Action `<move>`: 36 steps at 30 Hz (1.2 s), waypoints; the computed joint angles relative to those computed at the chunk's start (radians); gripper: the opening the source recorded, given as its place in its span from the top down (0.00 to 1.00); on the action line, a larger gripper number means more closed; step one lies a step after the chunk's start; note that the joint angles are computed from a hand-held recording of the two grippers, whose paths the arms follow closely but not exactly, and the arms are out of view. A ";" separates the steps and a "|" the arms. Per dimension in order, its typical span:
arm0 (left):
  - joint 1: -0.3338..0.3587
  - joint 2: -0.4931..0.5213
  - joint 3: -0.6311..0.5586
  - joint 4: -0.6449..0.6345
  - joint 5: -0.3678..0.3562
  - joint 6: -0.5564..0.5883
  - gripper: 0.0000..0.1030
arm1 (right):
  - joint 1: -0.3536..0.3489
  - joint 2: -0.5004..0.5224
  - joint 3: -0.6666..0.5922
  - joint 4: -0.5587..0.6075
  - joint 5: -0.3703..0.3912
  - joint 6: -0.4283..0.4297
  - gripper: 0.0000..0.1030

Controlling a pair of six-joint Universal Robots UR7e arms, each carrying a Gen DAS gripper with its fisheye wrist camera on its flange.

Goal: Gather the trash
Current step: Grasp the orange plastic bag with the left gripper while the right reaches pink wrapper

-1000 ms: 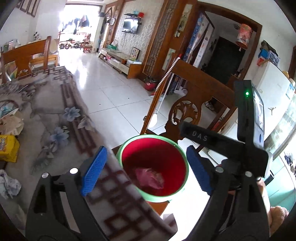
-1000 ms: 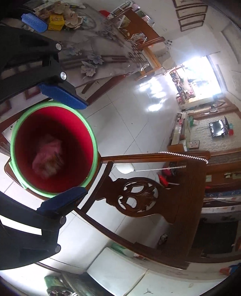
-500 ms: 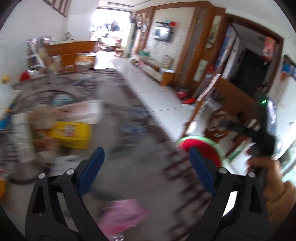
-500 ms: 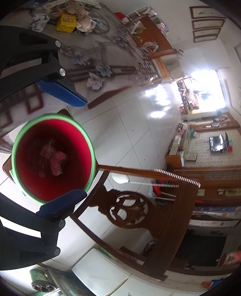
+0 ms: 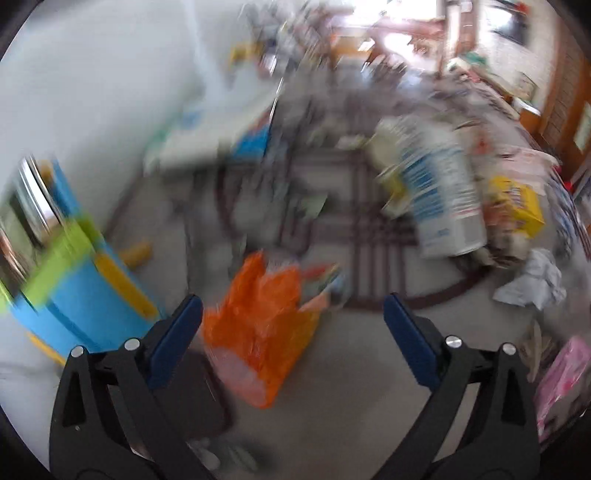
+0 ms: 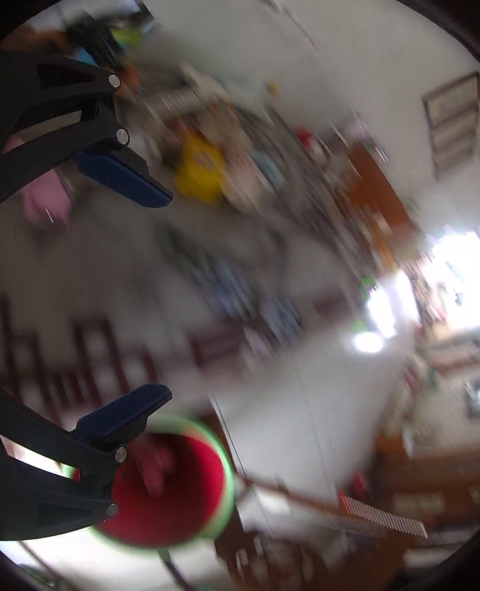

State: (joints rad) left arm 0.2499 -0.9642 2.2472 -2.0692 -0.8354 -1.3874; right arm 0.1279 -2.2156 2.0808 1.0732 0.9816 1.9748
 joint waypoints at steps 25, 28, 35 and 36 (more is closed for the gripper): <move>-0.020 0.099 0.062 -0.449 -0.115 0.201 0.89 | 0.617 0.232 0.141 -0.168 0.657 -0.021 0.10; -0.018 0.101 0.065 -0.470 -0.121 0.205 0.88 | 0.663 0.201 0.179 -0.254 0.718 -0.055 0.11; -0.018 0.114 0.075 -0.530 -0.148 0.230 0.76 | 0.845 0.042 0.292 -0.614 0.816 -0.078 0.15; -0.021 0.117 0.074 -0.534 -0.148 0.235 0.75 | 0.881 0.030 0.298 -0.656 0.841 -0.070 0.15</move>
